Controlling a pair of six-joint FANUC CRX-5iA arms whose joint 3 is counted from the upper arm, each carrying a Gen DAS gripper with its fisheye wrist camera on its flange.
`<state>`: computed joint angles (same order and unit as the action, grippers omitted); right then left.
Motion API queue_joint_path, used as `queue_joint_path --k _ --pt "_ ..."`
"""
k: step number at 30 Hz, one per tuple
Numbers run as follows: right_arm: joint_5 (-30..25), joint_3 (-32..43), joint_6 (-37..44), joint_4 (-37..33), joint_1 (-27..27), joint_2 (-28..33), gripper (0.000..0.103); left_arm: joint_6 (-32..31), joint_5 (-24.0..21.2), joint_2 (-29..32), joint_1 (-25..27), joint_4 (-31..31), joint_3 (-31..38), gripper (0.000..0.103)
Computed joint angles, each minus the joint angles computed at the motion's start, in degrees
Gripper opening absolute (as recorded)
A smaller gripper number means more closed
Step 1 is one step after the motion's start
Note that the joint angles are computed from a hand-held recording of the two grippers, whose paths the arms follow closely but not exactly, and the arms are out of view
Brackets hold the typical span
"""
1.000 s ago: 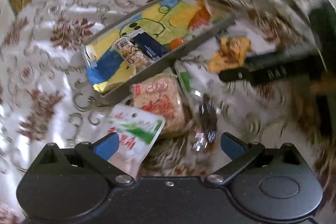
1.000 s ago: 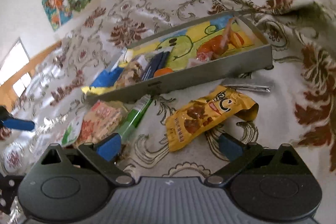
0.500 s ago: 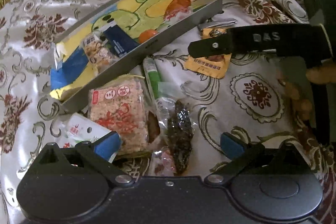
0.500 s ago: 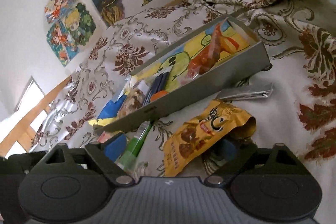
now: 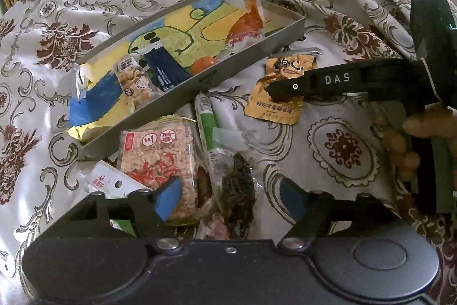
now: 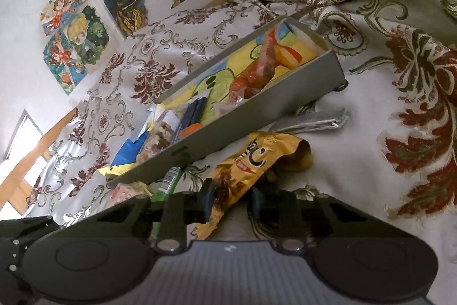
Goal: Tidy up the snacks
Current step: 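Move the right tool to the yellow-brown snack bag and close on it, then lift the yellow-brown bag with the right tool while the left tool grasps the dark jerky bag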
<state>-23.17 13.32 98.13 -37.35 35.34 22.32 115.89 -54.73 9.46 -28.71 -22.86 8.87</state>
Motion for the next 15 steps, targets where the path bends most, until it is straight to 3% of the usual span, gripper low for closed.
queue_joint_path --k 4,9,15 --pt "0.2 -0.9 0.9 2.0 0.6 -0.8 0.021 -0.7 2.1 -0.8 1.1 3.6 -1.5 0.058" --pt "0.4 -2.5 2.9 5.7 2.0 -2.2 0.021 -0.1 1.4 -0.7 0.7 3.0 -1.2 0.057" --pt "0.8 -4.7 4.0 9.3 3.5 -4.2 0.02 -0.3 -2.0 0.2 0.4 2.4 0.3 0.045"
